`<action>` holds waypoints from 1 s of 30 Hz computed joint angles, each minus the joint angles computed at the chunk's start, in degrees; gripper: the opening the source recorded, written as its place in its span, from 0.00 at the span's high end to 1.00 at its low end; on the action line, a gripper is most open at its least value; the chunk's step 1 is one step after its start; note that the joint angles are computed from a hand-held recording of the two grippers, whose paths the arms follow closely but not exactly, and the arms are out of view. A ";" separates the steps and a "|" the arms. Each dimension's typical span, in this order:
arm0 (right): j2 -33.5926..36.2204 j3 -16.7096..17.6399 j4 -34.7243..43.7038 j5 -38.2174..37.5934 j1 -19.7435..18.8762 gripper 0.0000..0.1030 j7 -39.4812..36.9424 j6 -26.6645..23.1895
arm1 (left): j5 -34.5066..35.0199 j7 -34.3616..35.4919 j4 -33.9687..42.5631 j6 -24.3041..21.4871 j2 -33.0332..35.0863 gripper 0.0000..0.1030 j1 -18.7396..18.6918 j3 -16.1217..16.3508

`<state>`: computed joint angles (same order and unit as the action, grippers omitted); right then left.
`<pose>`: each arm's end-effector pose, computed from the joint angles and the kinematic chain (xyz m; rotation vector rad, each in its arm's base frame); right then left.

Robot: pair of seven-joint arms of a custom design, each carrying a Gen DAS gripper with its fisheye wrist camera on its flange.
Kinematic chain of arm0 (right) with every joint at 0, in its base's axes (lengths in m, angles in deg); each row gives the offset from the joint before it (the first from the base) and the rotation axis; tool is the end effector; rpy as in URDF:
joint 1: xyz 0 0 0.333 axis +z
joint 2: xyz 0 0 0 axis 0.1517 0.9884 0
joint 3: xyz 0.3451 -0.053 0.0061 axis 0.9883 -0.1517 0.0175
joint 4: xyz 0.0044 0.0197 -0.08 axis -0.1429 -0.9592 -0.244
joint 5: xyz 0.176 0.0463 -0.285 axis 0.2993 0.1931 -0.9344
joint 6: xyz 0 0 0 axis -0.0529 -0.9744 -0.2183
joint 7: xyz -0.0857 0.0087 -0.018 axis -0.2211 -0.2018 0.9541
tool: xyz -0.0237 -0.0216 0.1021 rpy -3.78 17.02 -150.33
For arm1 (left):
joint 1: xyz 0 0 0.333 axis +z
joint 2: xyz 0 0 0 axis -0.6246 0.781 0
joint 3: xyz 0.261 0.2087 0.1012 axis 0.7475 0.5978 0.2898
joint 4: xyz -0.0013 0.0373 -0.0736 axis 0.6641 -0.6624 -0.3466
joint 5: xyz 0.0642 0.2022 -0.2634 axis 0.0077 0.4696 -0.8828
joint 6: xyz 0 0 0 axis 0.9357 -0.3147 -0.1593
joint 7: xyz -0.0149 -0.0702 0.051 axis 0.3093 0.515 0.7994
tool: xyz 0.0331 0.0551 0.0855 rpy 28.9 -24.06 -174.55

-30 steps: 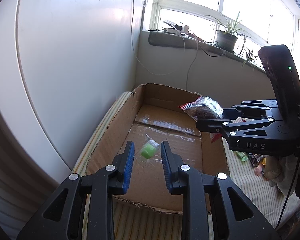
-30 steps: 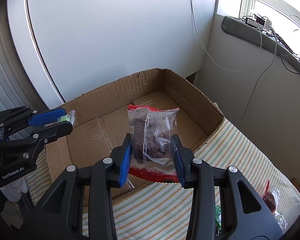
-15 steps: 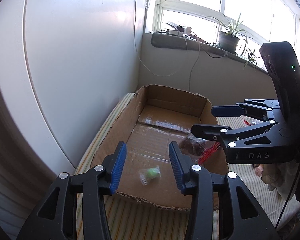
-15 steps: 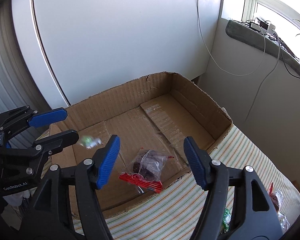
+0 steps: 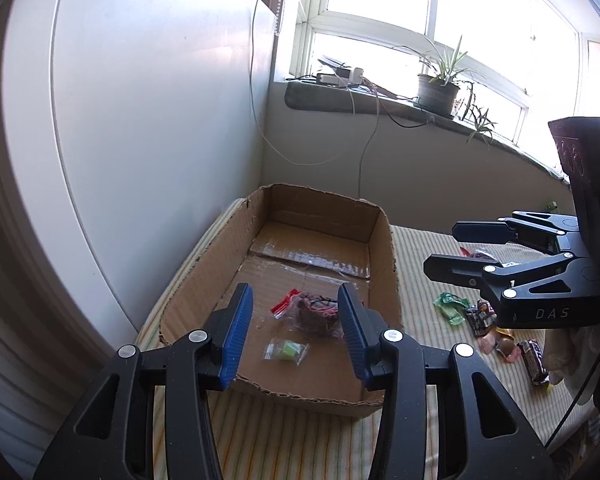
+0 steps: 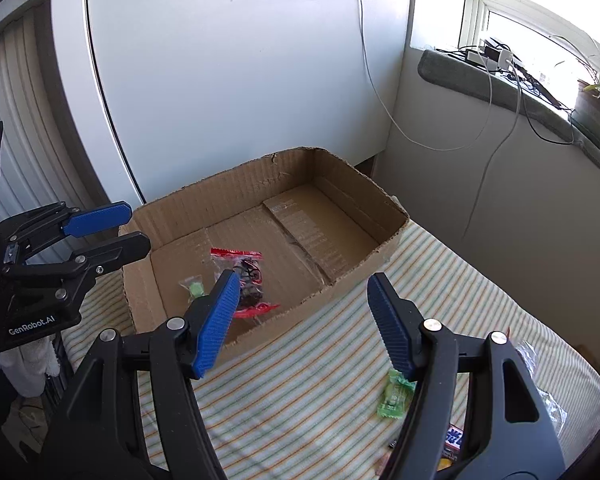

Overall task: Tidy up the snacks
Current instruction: 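Grasp the chocolate egg with the left tool while the right tool grasps the candy bar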

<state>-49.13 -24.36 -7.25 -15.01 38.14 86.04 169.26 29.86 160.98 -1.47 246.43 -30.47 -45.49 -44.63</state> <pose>0.6795 0.3000 0.4201 -1.9153 1.5774 -0.7031 0.6723 -0.2880 0.4052 -1.3059 2.1318 -1.2133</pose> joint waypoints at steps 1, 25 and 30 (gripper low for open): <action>-1.68 -1.87 -2.94 -1.11 1.34 0.33 1.66 1.10 | 0.22 0.31 -0.60 0.38 -0.22 0.58 0.34 -0.84; -23.93 -26.54 -45.58 -38.53 20.10 0.44 54.01 8.22 | -2.96 18.52 5.25 -14.19 8.12 0.66 -0.40 -17.30; -22.55 -20.87 -45.49 -37.70 14.00 0.50 53.25 10.99 | -5.00 21.35 10.85 -20.97 10.07 0.70 -4.81 -14.97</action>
<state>-71.68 -45.23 -52.74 -52.70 52.14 139.29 180.25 24.85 182.33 9.38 225.46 -20.40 -50.30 -59.60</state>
